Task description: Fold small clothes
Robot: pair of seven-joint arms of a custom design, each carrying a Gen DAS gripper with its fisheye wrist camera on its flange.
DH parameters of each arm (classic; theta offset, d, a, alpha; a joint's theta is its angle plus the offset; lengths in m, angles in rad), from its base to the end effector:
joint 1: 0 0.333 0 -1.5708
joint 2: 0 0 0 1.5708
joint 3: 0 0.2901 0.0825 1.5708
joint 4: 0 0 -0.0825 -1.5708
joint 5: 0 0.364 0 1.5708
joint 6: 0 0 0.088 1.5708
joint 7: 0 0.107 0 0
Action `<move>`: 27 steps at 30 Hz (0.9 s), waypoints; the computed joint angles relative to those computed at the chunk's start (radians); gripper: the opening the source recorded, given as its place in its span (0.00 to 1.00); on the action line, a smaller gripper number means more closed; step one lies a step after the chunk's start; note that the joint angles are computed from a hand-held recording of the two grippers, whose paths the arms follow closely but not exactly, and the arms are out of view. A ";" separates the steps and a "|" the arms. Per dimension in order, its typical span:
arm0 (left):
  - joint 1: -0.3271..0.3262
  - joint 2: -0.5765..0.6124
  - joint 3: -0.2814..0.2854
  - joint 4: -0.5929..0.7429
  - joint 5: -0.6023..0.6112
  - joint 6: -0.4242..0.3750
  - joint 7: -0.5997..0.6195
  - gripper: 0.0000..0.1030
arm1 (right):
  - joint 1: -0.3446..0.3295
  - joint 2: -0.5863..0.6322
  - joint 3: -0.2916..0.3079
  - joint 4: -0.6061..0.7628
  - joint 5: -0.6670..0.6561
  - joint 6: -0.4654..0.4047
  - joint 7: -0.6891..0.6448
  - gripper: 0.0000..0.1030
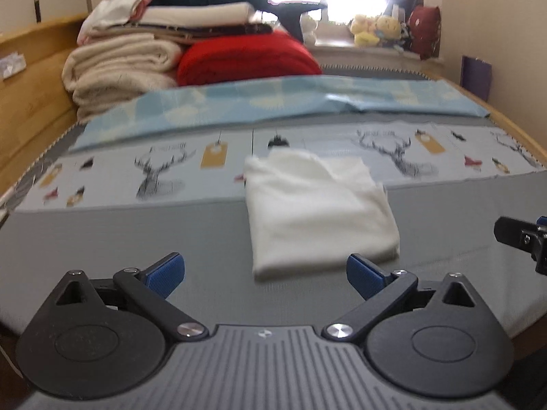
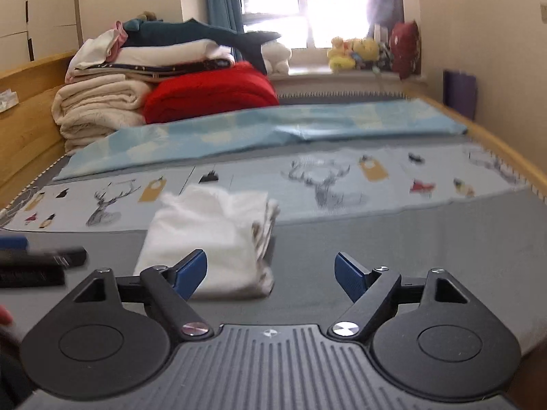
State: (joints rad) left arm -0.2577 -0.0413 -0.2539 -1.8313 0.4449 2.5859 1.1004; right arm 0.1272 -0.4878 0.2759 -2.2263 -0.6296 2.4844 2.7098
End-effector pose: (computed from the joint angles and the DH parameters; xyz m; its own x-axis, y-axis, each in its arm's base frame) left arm 0.5020 -0.2941 0.6130 -0.2778 -0.9557 -0.0976 -0.6046 0.2529 -0.7553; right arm 0.4061 0.2008 0.6191 -0.2797 -0.9514 -0.1288 -0.5305 0.2650 -0.8052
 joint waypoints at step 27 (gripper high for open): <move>-0.002 0.005 0.004 -0.064 -0.149 0.049 0.038 0.99 | 0.101 0.142 -0.041 0.074 0.038 -0.039 -0.064 0.82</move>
State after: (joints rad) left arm -0.2596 -0.0360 -0.2494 -1.8956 0.2959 2.6349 1.1380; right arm 0.2284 -0.3456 0.2352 -2.1520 -0.5914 2.4453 2.6461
